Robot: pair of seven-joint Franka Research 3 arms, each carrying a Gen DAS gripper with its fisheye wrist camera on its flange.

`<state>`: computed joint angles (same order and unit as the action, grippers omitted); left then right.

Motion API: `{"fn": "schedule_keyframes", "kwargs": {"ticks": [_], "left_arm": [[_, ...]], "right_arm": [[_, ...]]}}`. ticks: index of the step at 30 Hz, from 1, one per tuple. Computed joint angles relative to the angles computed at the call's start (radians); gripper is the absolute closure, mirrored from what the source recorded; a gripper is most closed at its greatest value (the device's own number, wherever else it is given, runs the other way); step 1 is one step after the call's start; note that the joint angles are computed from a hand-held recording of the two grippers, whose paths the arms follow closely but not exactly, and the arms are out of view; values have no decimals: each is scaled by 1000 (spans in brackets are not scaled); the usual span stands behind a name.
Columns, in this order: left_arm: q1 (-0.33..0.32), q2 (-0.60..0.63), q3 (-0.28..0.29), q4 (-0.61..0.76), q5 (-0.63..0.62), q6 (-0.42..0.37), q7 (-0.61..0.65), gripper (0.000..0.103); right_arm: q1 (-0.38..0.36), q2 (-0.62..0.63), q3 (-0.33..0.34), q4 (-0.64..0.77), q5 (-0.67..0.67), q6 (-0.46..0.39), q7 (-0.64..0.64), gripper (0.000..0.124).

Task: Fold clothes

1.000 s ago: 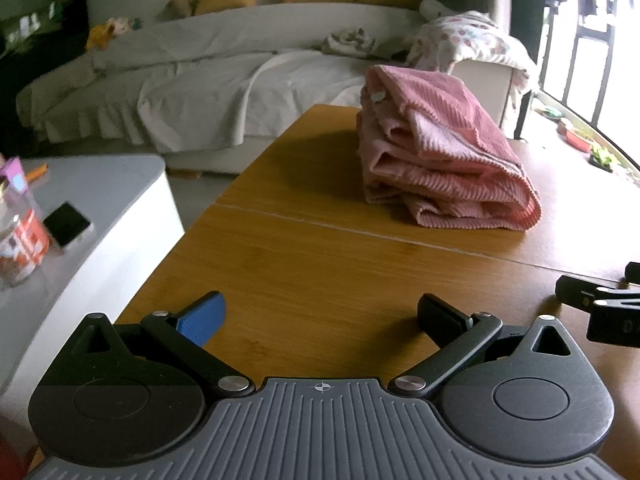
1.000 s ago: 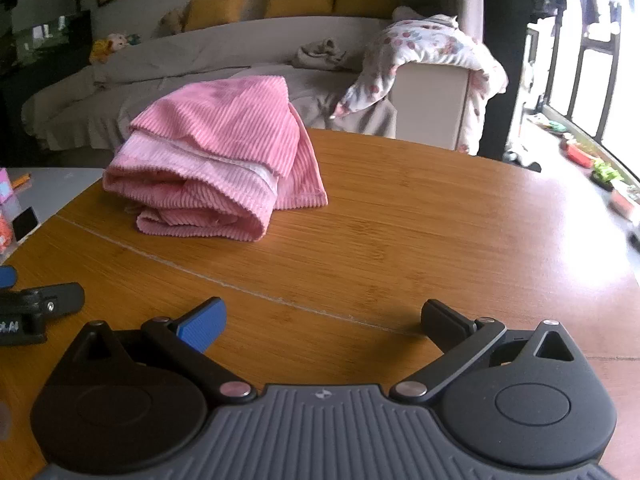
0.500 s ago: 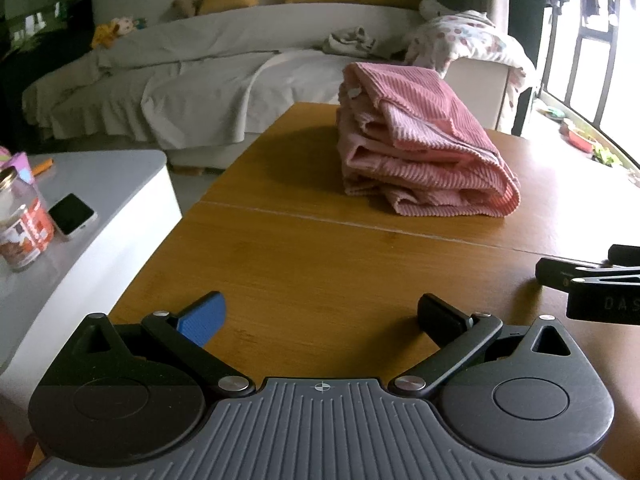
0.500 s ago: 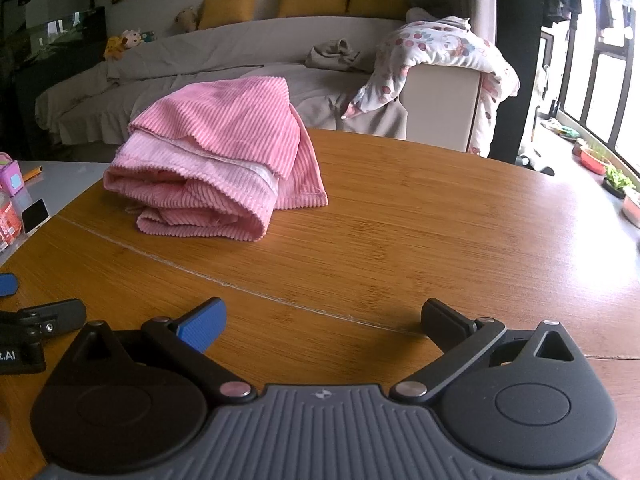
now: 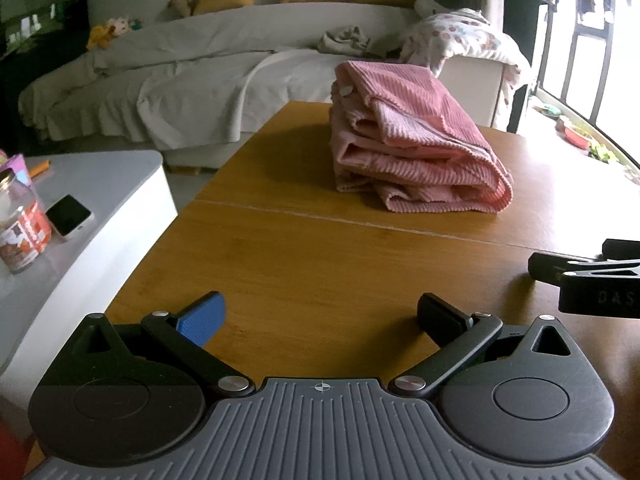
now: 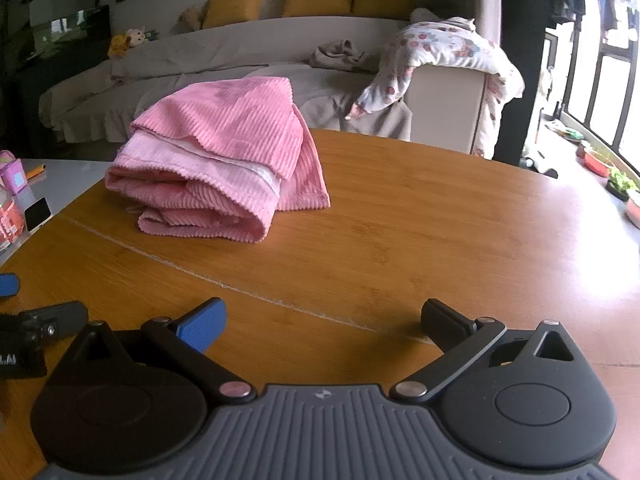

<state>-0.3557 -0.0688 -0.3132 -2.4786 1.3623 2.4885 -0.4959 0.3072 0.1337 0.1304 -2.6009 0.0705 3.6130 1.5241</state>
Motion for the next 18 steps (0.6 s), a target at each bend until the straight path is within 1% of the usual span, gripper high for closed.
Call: {"fn": "schedule_keyframes", "kwargs": {"ticks": [3, 7, 9, 18], "left_arm": [[-1, 15, 1, 16, -14, -25, -2, 0], [3, 37, 11, 40, -9, -33, -1, 0], [4, 47, 15, 51, -8, -36, 2, 0], [-1, 50, 20, 52, -4, -39, -6, 0]], "right_arm": [[-44, 19, 12, 27, -103, -11, 48, 21], [-114, 44, 34, 66, -251, -23, 119, 21], [-134, 54, 41, 79, -290, -26, 138, 21], [-129, 51, 39, 76, -285, -25, 137, 21]]}}
